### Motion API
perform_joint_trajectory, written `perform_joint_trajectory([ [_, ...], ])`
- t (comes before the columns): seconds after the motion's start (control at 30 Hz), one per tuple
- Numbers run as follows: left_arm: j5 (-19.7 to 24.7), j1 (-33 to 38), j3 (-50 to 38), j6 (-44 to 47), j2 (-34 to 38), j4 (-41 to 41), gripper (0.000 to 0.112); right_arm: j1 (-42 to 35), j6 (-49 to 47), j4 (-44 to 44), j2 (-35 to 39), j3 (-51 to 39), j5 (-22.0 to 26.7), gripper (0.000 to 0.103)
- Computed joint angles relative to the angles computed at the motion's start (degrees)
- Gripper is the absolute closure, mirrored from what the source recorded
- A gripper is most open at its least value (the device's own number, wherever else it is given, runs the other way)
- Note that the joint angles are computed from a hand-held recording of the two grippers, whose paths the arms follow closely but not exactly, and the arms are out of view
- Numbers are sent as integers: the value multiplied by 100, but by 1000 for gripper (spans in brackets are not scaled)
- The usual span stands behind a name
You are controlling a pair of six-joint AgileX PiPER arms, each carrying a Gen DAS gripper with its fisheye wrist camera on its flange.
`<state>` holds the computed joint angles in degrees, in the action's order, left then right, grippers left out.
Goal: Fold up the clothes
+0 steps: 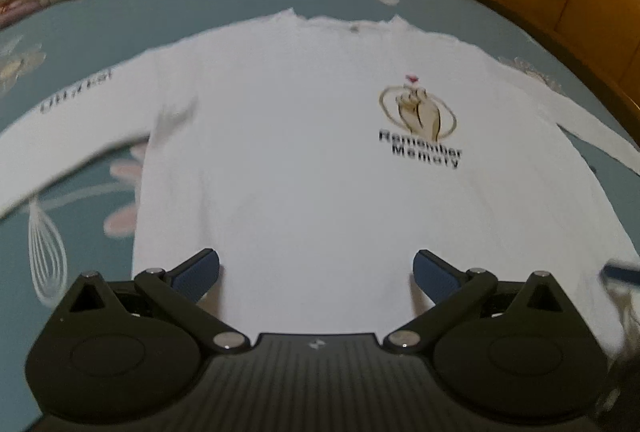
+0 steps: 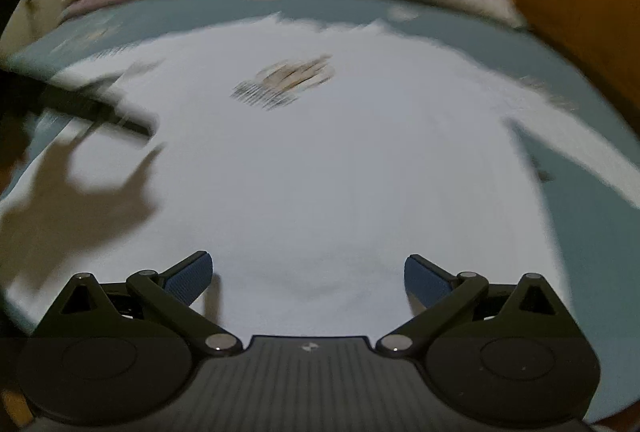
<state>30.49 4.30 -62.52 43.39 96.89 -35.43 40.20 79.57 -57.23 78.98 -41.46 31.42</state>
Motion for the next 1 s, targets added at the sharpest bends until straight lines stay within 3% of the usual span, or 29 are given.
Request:
perform_joint_trajectory([
  [0.07,-120,-76,113,-181,-50,182,10,-307,245,-474,-319,137,125,0],
  [0.17,-312,-219,256,-498,-129,539,10,-908,726,-1382,-460,130,687,0],
  [0.27,-396,-330,258,-895,-127,883,10,-1884,1425,-2460,-68,-118,1273,0],
  [0.33,-364,-341,235,-1167,-137,992,10,-2736,1715,-2888,458,-502,1322,0],
  [0.47,-374,-480,161,-1890,-115,1534,10,-4318,1897,-2655,1702,-1683,870,0],
  [0.57,-494,-633,208,-2493,-142,2017,10,-4902,2013,-2576,2262,-2101,631,0],
  [0.8,-617,-786,273,-3374,-182,2613,10,-5432,2047,-2942,2307,-2008,310,0],
  [1.0,-542,-815,193,-3599,-143,2763,10,-6098,1267,-1925,2363,-2056,-503,0],
])
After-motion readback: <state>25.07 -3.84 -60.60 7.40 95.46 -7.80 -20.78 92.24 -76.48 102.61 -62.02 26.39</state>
